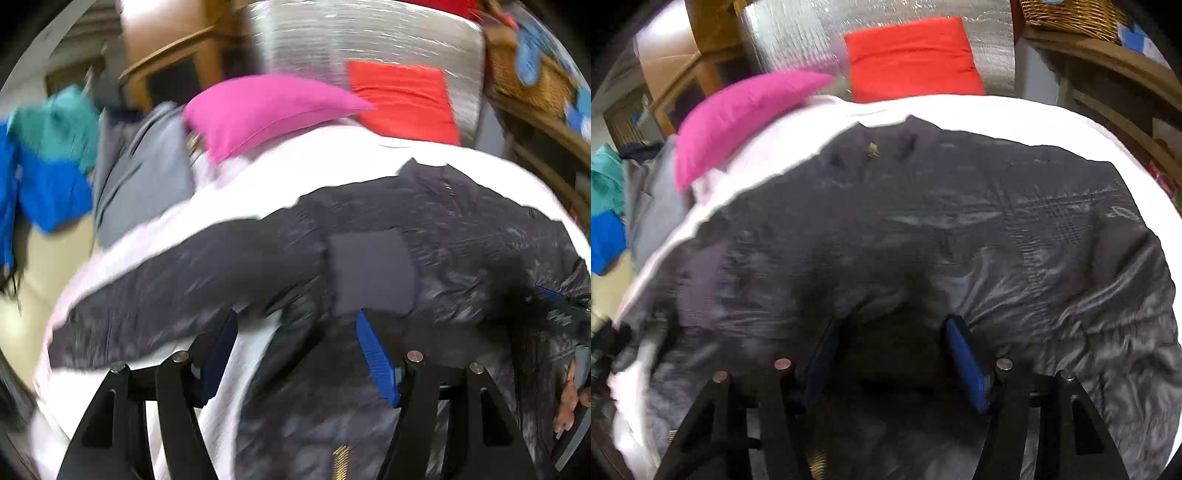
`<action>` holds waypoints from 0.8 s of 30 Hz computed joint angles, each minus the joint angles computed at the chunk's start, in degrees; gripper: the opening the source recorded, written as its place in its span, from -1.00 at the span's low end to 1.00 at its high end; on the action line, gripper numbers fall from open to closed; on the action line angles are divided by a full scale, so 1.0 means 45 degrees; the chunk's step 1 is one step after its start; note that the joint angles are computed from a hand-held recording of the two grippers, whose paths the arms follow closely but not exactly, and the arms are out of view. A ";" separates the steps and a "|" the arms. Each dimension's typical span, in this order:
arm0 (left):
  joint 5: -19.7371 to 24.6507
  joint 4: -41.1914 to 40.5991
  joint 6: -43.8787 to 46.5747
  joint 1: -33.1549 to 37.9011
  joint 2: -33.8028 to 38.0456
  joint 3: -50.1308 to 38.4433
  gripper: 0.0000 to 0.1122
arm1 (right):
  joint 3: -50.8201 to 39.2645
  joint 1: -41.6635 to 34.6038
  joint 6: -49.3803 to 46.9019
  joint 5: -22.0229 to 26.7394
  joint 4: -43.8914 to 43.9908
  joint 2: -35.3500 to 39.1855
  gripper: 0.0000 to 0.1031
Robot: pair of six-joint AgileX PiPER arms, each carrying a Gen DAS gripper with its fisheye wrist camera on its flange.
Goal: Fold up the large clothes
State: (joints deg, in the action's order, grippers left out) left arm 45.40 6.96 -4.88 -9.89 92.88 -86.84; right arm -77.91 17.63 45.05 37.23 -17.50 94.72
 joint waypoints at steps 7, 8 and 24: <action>0.0100 -0.3366 0.2103 0.5574 -0.0231 0.1168 0.22 | 0.3441 0.1661 0.2696 -0.3280 -0.2163 -0.2452 0.29; 0.0366 -0.3636 0.2174 0.6468 0.0166 0.0916 0.22 | 0.3974 0.1854 0.3519 -0.3890 -0.2654 -0.2576 0.31; 0.3414 -0.9606 0.1911 1.1252 0.6496 -0.4989 0.20 | 0.4403 0.2691 0.5365 -0.4224 -0.4500 -0.1466 0.37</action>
State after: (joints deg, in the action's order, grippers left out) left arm 60.77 -36.27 3.72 40.75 122.11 -109.29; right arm -58.09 29.74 69.19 18.22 -37.75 88.12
